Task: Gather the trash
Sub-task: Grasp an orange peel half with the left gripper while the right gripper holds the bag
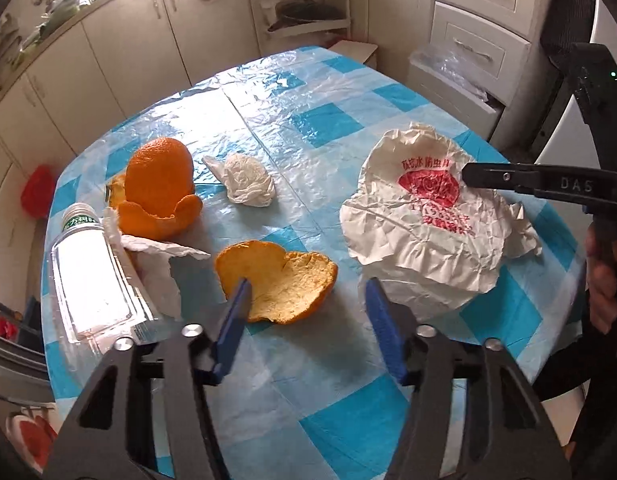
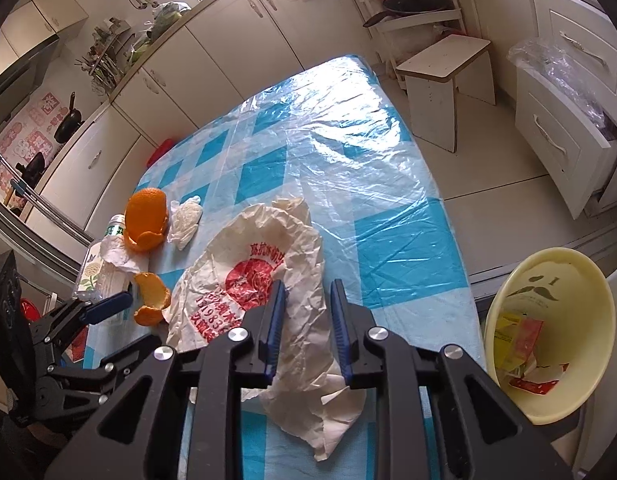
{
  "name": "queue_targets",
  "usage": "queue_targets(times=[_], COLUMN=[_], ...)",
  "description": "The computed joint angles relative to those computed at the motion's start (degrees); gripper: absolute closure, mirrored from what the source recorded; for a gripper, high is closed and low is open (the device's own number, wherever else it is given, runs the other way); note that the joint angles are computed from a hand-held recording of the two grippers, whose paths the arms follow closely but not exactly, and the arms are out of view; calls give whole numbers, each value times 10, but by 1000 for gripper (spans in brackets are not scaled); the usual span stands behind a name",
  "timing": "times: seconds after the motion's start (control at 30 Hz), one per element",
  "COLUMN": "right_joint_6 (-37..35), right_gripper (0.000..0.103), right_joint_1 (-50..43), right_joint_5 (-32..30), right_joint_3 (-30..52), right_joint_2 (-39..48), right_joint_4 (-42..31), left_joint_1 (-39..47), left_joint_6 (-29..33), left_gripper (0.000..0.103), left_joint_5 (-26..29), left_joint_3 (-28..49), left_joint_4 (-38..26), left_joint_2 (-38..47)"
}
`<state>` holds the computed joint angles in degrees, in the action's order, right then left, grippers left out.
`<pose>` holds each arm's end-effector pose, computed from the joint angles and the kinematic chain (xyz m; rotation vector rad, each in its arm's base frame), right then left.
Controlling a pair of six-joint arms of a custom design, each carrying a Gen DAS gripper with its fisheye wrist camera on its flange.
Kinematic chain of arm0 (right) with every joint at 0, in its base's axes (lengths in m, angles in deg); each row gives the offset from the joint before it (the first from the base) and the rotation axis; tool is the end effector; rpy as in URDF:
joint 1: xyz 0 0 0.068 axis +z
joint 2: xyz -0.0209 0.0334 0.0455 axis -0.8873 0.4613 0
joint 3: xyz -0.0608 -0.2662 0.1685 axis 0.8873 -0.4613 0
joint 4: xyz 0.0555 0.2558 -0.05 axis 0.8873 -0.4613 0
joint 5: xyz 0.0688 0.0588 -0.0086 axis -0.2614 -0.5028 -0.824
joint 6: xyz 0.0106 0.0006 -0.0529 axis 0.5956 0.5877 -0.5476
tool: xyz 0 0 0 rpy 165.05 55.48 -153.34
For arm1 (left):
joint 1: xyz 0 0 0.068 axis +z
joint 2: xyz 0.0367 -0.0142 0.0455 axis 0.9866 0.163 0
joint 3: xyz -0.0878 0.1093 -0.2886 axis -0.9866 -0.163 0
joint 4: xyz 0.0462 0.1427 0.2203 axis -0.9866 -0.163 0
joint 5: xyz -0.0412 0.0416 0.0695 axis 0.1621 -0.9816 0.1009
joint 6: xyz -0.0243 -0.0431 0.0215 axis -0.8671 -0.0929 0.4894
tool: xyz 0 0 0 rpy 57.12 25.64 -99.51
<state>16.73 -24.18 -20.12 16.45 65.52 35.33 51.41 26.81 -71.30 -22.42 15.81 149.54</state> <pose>0.2054 0.1666 0.1185 -0.0775 2.5325 0.6805 0.1740 -0.0896 0.1300 0.3782 2.5664 0.0027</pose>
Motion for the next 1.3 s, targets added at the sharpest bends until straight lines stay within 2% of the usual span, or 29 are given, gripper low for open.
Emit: queue_targets(times=[0.1, 0.17, 0.27, 0.3, 0.47, 0.57, 0.67, 0.83, 1.07, 1.3], right_joint_6=[-1, -1, -5, -7, -9, -11, -8, -5, -1, 1], right_gripper=[79, 79, 79, 83, 91, 91, 91, 91, 91, 91], right_joint_1=[-3, -7, -8, -9, -9, -6, -6, -4, -3, -7], right_joint_5=[-1, -5, -8, -9, -12, -7, -9, -6, 3, 11], right_joint_3=[-1, -1, 0, 1, -7, -12, -16, -27, -42, -61], right_joint_2=[1, 1, 2, 2, -6, -18, -25, -43, -74, -113], right_joint_4=[3, 4, 3, 2, 15, 16, 17, 18, 16, 23], left_joint_1=[13, 6, 3, 4, 15, -16, -64, -151, -207, -206], left_joint_6=[14, 14, -1, -14, -99, -155, -197, -259, -305, -311], left_gripper=[83, 91, 96, 97, 98, 98, 98, 98, 98, 98], left_joint_5=[15, 12, 24, 30, 81, 73, 42, -39, -87, -85], left_joint_3=[3, -1, -9, -11, -37, -53, -56, -46, -36, -24], left_joint_4=[1, 0, -5, -8, -20, -32, -56, -112, -162, -201], left_joint_2=[19, 15, -10, -19, -92, -141, -172, -196, -226, -286])
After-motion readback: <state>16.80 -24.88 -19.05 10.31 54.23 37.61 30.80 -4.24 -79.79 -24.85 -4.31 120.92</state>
